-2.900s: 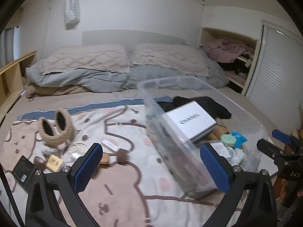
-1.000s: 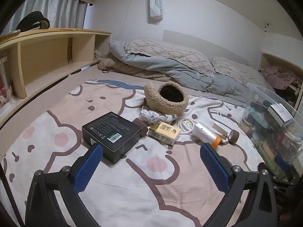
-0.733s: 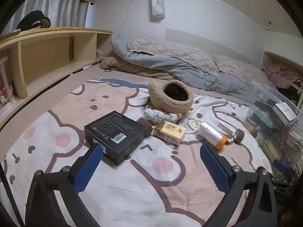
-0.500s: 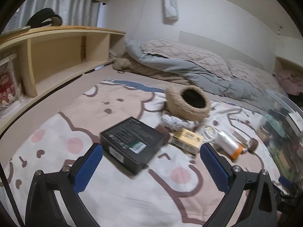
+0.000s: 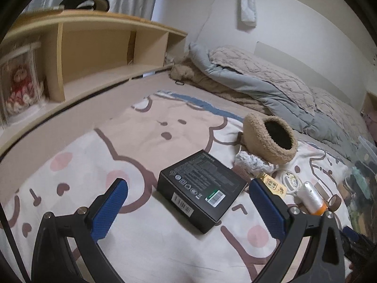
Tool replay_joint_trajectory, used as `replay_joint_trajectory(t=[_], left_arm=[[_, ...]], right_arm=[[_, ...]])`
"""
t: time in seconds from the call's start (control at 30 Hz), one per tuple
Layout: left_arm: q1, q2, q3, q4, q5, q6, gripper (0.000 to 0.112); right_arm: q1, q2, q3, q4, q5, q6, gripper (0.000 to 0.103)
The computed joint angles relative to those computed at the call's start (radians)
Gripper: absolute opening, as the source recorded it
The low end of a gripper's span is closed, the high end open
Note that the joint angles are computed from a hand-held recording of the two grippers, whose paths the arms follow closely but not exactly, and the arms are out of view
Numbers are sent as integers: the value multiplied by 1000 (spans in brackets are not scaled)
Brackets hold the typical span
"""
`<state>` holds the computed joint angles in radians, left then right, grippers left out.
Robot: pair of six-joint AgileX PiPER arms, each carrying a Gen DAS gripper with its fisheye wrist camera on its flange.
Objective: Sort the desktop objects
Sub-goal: 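Move the right tool to the white roll with orange cap while the left tool approaches the black box, then grasp and lift the white roll with the right tool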
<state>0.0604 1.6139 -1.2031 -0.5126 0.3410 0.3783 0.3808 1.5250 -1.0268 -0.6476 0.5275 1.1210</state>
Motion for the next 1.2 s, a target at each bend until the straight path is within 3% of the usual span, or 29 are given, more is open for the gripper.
replay_joint_trajectory(t=[0.17,0.23,0.37,0.5,0.63,0.77,0.87,1.2], left_arm=[[17,14,-15,-38,17,14,103],[19,22,-22,-42,20,14,103],[27,43,-35,-56,26,27,103],[36,72,-51,-59,27,30,103],[43,93,-70,-63,54,20,103],[41,80,-56,-81,46,43,103],[37,74,-51,-80,43,47,103],[30,67,-41,-45,28,32,103]], right_arm=[[-83,117,-191,166,-16,-174,49],[-105,189,-307,209,22,-233,42],[-156,354,-553,348,123,-365,41],[-195,472,-689,464,201,-418,41],[-203,491,-634,518,186,-437,41],[-175,367,-368,534,-43,-428,41],[-147,293,-248,527,-123,-404,41],[-70,195,-169,454,-109,-381,41]])
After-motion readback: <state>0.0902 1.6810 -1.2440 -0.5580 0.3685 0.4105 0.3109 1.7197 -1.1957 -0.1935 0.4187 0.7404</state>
